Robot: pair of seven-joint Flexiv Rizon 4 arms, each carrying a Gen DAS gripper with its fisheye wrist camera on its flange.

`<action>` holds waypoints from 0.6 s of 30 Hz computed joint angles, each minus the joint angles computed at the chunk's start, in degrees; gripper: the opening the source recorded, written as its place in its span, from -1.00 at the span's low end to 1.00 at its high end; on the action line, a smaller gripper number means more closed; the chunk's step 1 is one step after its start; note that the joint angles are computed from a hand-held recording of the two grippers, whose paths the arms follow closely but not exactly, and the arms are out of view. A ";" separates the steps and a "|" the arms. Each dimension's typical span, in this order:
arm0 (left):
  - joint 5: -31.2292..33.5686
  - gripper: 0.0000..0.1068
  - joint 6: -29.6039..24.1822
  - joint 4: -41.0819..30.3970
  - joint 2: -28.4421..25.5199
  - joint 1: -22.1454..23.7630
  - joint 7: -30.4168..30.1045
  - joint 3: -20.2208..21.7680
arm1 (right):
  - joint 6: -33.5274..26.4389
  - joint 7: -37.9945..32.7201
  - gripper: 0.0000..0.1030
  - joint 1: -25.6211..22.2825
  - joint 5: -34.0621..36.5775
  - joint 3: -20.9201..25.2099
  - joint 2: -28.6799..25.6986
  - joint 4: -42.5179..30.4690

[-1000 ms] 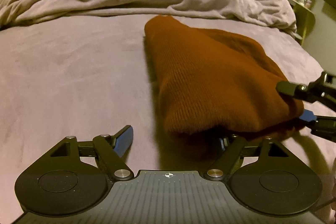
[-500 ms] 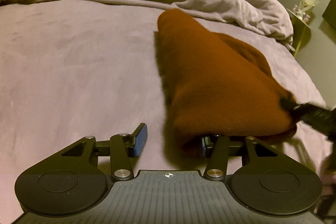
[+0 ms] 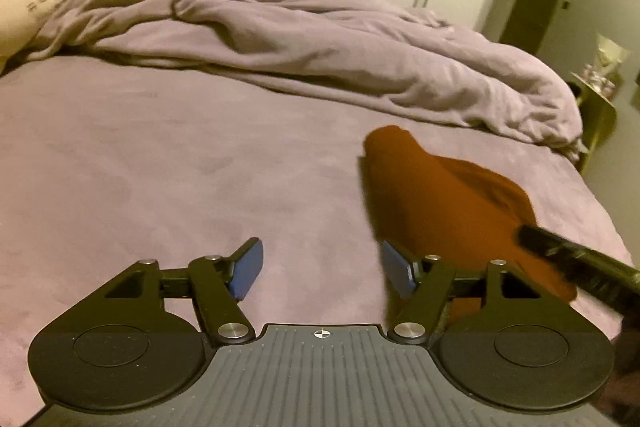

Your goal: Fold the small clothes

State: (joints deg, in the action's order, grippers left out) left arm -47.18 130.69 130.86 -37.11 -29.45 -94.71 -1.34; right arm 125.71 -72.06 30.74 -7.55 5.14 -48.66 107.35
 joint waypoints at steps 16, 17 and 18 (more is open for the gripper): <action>20.82 0.48 -3.08 -0.73 -0.38 10.26 -9.54 -2.99 | -7.75 -7.75 -0.48 12.60 13.00 -13.36 -1.15 -2.13; 22.42 0.50 -3.93 -1.89 -0.94 10.81 -9.44 -3.21 | -12.04 -8.37 -0.54 12.62 13.41 -14.29 -1.42 -2.64; 23.11 0.50 -5.89 -3.47 -1.49 10.78 -8.54 -3.03 | -12.60 -7.41 -0.55 11.05 10.33 -13.73 -2.30 -2.50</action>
